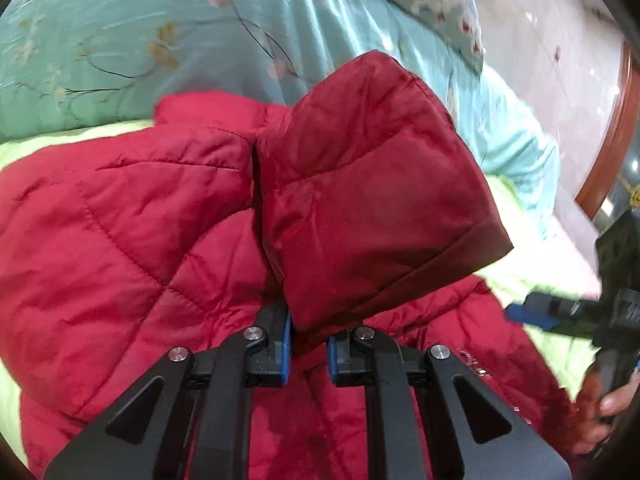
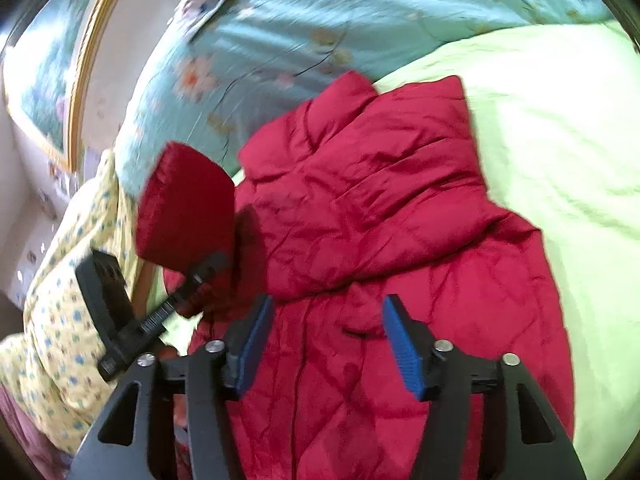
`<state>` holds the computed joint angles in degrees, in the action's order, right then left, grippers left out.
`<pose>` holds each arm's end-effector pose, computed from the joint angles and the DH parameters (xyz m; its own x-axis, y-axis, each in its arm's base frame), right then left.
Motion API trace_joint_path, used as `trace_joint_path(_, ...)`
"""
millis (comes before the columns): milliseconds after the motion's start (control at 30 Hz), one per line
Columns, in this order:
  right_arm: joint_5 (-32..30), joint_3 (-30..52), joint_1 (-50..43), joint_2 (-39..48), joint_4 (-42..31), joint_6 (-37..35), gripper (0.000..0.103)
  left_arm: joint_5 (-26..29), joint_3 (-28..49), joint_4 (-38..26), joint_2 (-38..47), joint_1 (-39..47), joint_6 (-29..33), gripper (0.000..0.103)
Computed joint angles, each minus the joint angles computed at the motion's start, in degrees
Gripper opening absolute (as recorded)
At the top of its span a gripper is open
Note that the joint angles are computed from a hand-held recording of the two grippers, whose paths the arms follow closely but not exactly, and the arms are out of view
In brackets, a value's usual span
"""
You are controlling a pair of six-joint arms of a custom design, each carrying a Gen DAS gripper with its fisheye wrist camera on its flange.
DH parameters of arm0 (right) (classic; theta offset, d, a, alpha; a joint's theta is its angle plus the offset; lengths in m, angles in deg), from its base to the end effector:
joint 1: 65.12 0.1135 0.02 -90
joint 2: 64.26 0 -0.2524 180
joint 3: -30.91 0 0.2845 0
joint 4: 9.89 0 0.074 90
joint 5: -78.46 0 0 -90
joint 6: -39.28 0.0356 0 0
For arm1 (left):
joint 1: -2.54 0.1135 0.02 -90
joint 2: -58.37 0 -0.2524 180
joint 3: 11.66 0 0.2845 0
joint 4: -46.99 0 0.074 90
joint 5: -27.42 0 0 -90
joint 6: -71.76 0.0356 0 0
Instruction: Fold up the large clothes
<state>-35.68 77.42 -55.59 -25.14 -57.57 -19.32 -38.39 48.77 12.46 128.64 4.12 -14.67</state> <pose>0.1825 0.0454 0.2405 -0.7833 0.3506 -0.5133 -0.0593 0.7799 0.6231 0.2915 -0.0066 0.2280 -0.6810 0.0380 -0.7313 0.3107 0.9193 -0.2415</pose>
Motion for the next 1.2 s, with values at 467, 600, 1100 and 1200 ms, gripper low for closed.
trace_joint_path(467,-10.05,5.90,-3.58,18.93,16.53,5.01,0.075,-12.00,-1.03,4.17,4.78,-10.98,2.41,0.011)
trace_joint_path(600,-10.24,8.91,-2.48,25.52,18.76,4.95,0.072,-11.98,-1.74,4.79,4.88,-11.08,2.42,0.012)
trace_joint_path(1100,-1.47,10.79,-4.24,23.45,11.69,-4.42,0.008,6.27,2.09,-7.81,-1.90,4.87,4.55,0.029)
trace_joint_path(1200,-0.69,10.80,-5.57,22.99,10.63,-6.21,0.008,7.15,7.32,-8.60,2.31,10.40,3.59,0.029)
